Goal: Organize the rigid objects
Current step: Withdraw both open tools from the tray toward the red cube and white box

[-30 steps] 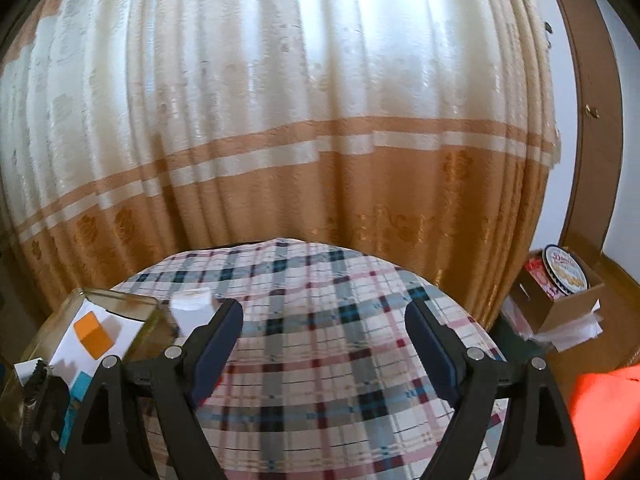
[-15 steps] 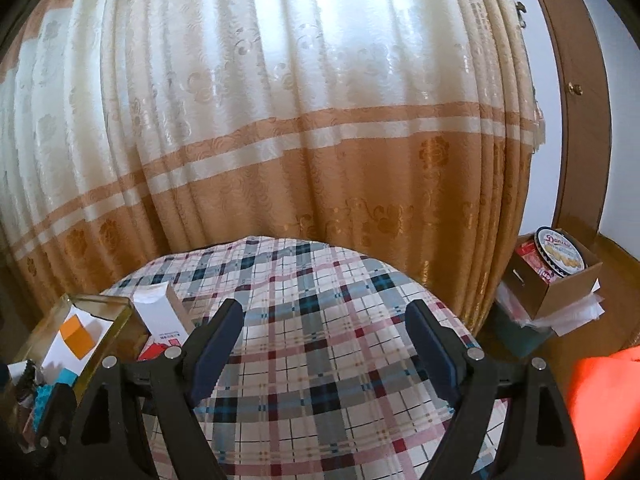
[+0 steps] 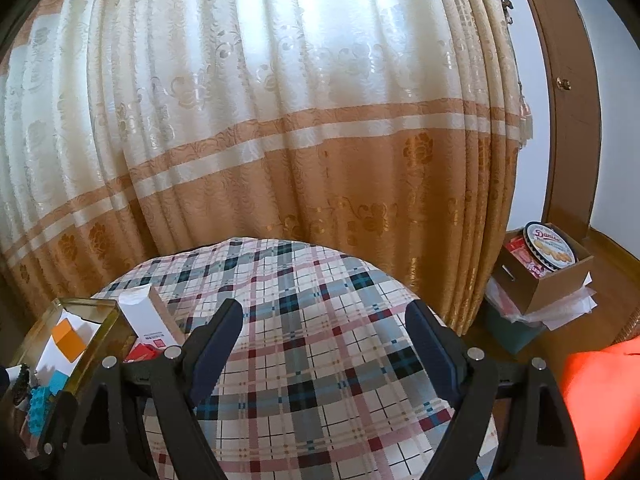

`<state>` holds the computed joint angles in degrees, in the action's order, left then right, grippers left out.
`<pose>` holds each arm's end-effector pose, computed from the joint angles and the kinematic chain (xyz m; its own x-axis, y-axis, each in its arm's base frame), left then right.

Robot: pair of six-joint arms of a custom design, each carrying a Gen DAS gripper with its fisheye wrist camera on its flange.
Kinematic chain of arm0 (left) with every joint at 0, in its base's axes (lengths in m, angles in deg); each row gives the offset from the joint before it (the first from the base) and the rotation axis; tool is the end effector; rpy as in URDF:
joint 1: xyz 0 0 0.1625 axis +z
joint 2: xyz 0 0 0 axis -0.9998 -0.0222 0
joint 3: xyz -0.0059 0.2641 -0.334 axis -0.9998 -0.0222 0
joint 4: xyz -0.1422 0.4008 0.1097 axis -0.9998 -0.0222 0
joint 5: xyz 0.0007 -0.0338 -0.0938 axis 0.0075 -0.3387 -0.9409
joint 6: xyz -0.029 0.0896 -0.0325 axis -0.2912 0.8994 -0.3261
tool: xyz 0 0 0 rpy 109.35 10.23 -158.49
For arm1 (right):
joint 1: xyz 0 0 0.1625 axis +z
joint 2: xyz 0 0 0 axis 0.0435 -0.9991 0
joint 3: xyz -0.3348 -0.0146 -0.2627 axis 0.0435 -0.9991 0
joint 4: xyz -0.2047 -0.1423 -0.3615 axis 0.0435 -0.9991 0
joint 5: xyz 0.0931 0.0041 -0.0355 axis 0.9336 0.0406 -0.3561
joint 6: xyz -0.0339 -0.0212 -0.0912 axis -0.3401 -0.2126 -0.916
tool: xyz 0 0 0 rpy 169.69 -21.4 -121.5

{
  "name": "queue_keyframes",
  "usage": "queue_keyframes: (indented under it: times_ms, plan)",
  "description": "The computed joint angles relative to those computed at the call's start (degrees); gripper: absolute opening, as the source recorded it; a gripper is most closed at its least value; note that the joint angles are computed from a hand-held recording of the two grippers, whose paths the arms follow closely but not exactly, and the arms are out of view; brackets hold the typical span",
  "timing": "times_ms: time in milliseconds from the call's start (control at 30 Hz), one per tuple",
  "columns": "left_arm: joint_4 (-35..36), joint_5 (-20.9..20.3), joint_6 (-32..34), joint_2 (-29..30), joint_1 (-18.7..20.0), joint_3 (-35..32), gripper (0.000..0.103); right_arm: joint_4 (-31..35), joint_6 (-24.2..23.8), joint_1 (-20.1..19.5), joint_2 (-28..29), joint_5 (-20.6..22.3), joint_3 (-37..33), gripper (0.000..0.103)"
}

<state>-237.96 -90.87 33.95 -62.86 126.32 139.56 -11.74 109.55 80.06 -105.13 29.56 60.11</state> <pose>-0.4165 -0.6094 -0.0623 -0.5837 -0.1055 -0.8051 0.7023 0.4320 -0.5658 0.0182 -0.6496 0.3304 -0.7771 0.2450 0.5798 -0.4602 0.4073 -0.7889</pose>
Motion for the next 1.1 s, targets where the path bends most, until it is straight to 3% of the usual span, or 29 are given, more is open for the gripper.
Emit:
queue_keyframes:
  times_ms: [633,733,900,1100]
  plan:
    - [4.7,1.2,-1.0,1.1,-0.1,-1.7,0.103,0.7,1.2,-0.6,-0.3,1.3,-0.8,0.085]
    - [9.1,0.3,-6.1,-0.1,0.1,-0.4,0.103,0.4,1.2,-0.5,-0.3,1.5,-0.8,0.085]
    - [27.8,-5.0,-24.9,-4.7,1.3,3.1,0.103,0.1,1.9,-0.8,-0.6,1.5,-0.6,0.085]
    - [29.8,-7.4,-29.8,-6.3,1.8,4.9,0.103,-0.6,2.0,-0.7,-0.9,1.9,0.2,0.085]
